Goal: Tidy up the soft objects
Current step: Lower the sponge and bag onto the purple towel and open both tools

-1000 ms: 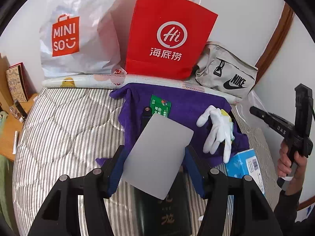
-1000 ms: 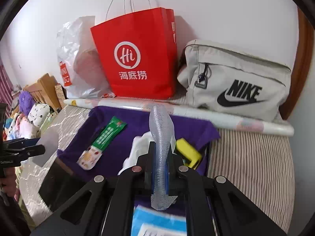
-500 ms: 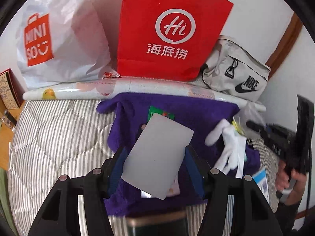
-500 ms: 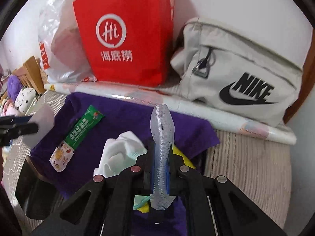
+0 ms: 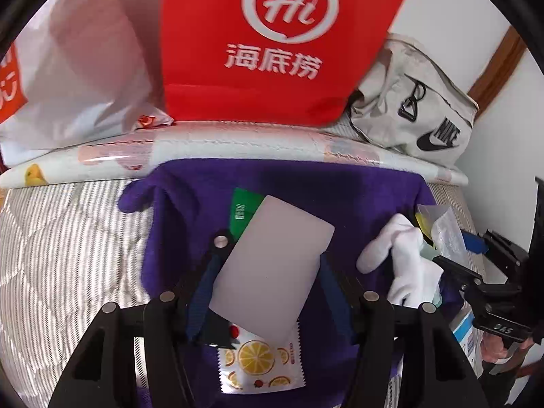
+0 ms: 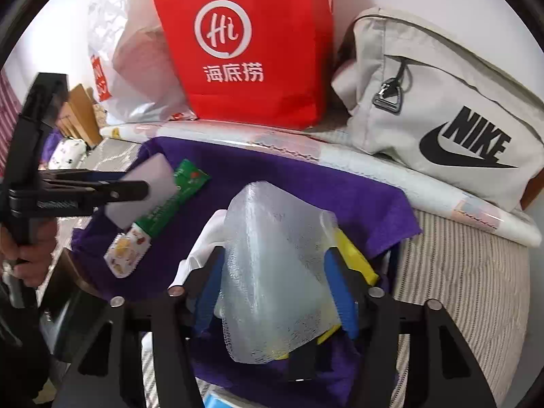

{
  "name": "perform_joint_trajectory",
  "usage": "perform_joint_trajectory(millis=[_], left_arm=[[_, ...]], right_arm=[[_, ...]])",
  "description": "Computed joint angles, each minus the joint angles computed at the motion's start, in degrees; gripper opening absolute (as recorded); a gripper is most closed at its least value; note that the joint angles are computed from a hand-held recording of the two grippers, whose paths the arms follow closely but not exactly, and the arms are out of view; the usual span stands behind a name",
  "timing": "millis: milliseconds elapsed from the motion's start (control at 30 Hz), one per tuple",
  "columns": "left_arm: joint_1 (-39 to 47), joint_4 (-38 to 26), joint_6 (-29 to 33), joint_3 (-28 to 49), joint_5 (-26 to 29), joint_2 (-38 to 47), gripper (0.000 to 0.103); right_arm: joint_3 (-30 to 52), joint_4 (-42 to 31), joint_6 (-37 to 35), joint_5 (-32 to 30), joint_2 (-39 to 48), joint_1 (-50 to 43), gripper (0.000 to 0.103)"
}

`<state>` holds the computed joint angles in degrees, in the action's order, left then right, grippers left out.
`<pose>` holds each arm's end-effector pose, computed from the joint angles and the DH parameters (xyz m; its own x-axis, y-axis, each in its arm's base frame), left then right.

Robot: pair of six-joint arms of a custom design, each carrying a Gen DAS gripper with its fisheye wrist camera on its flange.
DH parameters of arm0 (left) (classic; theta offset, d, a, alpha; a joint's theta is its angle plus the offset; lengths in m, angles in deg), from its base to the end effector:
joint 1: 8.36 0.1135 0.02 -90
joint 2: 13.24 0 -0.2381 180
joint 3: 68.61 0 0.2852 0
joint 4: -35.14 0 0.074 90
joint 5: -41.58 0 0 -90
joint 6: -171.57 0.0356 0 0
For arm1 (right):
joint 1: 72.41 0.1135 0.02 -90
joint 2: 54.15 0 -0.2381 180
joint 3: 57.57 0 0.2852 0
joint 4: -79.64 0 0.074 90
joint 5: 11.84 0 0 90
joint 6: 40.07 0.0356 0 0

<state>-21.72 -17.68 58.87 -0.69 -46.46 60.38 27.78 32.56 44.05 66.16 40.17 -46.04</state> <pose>0.2856 -0.0691 0.2202 -0.8613 -0.1919 -0.4705 -0.0911 0.9693 -0.2284 0.3375 0.1756 0.2162 -0.6841 -0.4510 -0.5732 -0.6118 0.7827 0.1143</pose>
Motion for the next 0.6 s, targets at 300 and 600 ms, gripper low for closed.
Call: perform_joint_trajectory(millis=[300,600], left_arm=[[-0.3,1.4,0.1,0.1,1.5,1.1,0.068],[-3.7,-3.5,0.8,1.1,-6.2,-1.5,0.074]], right_arm=[[1.2,-1.3,1.5,-0.5,0.2,0.3,0.068],[2.2,-3.0,4.5,-1.9,0.3,-0.4,0.068]])
